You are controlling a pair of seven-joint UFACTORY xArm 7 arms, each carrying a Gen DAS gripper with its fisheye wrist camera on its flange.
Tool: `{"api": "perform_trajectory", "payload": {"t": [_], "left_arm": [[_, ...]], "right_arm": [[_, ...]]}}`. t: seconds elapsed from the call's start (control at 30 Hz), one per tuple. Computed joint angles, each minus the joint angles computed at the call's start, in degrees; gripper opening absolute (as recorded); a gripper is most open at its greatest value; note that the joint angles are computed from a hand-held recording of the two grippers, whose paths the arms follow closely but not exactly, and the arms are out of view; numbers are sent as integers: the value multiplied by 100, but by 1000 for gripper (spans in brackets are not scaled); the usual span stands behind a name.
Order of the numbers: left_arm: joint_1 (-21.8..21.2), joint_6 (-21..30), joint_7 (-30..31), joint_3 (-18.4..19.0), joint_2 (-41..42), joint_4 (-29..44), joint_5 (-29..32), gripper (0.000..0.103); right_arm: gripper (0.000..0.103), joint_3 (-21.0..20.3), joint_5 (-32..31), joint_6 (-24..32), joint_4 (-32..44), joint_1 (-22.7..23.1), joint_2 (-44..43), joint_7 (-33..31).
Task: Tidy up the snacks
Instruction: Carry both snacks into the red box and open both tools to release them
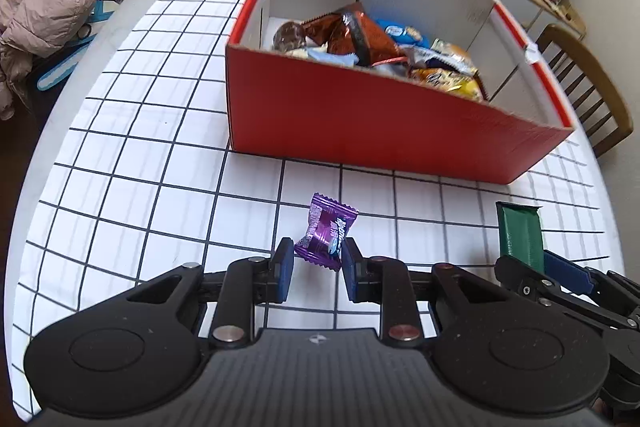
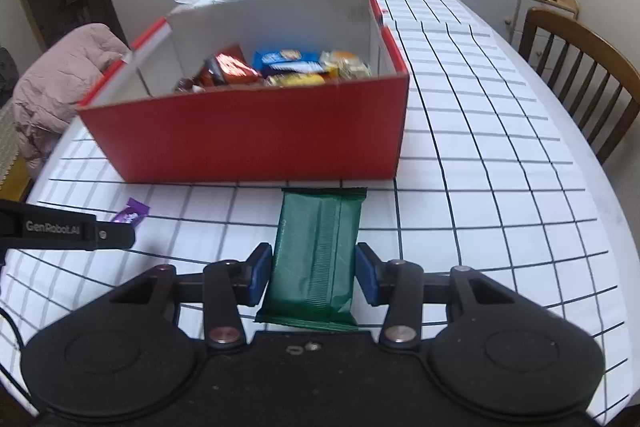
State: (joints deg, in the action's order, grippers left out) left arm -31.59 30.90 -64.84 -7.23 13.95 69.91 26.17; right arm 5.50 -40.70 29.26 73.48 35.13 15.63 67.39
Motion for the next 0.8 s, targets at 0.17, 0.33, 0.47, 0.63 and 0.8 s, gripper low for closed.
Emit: {"api": "perform_trajectory", "payload": {"t": [0.17,0.33,0.47,0.63,0.8], "left_arm": [[10,8,-26,-43,-323,-80,125,25],[51,106,-126,-85,-475,97,400,25],[100,191,-134,-89,-437,401,597,25],[134,379,-57,-34,-220,902,626,25],[102,627,62,71,54,1447,609,25]], "right_arm": [[44,64,-70,29,42,-17,-247,-99],[44,96,-194,-21,231,-108,-345,-196],[44,92,-205,-28,529,-180,-268,-396],[44,37,-20,-34,993,-225,-49,-802],[44,-33,375,-33,1519,-251,246,-1340]]}}
